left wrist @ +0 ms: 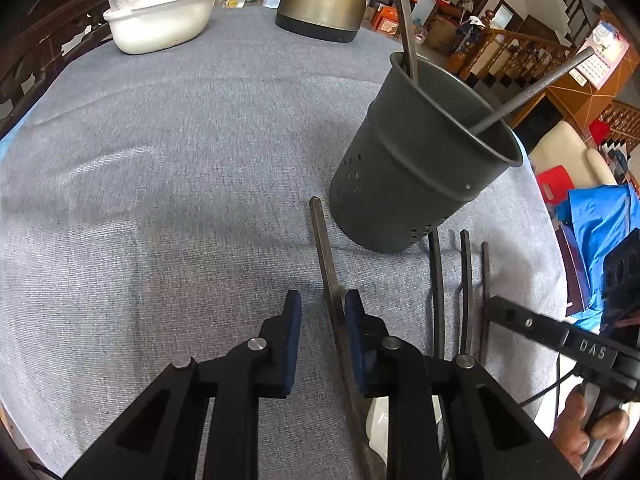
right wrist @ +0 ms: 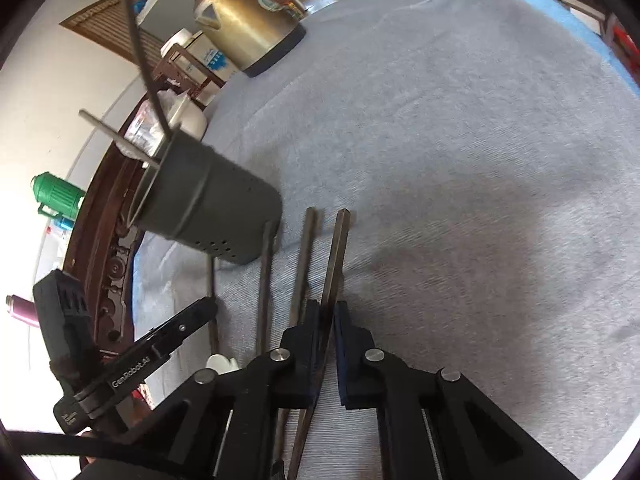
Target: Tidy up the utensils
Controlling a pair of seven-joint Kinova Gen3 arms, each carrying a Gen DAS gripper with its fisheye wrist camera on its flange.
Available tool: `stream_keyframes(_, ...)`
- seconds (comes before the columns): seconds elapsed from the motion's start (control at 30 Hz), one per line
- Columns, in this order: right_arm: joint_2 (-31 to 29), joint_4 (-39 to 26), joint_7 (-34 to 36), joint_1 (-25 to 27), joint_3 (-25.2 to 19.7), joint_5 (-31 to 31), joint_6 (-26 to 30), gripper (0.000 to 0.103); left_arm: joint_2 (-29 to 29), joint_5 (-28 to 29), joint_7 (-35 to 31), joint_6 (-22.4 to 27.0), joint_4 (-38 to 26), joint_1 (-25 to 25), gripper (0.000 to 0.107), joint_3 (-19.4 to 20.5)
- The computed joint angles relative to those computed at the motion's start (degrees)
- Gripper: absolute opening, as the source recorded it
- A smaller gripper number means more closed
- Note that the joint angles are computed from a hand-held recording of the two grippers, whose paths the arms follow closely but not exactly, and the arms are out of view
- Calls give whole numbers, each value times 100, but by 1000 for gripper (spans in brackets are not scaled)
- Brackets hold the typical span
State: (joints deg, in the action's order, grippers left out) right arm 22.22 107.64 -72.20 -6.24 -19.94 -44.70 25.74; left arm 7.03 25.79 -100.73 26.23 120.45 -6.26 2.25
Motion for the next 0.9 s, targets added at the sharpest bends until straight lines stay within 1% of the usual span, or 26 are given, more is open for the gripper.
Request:
stream_keyframes(0.13,-93,63,-94,46,128,69,40,7,-92,-151,-44,169,15,-67,23,-96)
stream_keyframes(0.27,-151,50,-239,41,289,199,159,7,-175,32,-463,440,45,-321,23,-226)
stream_keyframes(0.37,-147,-83,-451,-42,445,419,377,7,-181,106,-666,668,-8,-469,23,-328)
stream_keyframes(0.43,-92,-226,-571,-61,497,501,588,11,-185,51,-648,713,-56,-505,23,-385)
stream_keyframes(0.53,17,-460,-774,-130,552,575,832,11,-148,229,-883,876,-194,-632,23,-416)
stream_keyframes(0.6,43,-558,-998,-213,652,700,907,11,-118,184,-815,893,-256,-612,25,-413)
stream_keyframes(0.73,185,-741,-1308,-220,713,813,1050,17,106,118,-634,868,-433,-581,26,-344)
stream_keyframes(0.77,211,-772,-1334,-201,695,810,1052,17,221,47,-478,816,-533,-480,26,-324)
stream_keyframes(0.9,278,-1051,-1879,-535,875,1297,1132,18,367,-191,-216,862,-748,-448,27,-264)
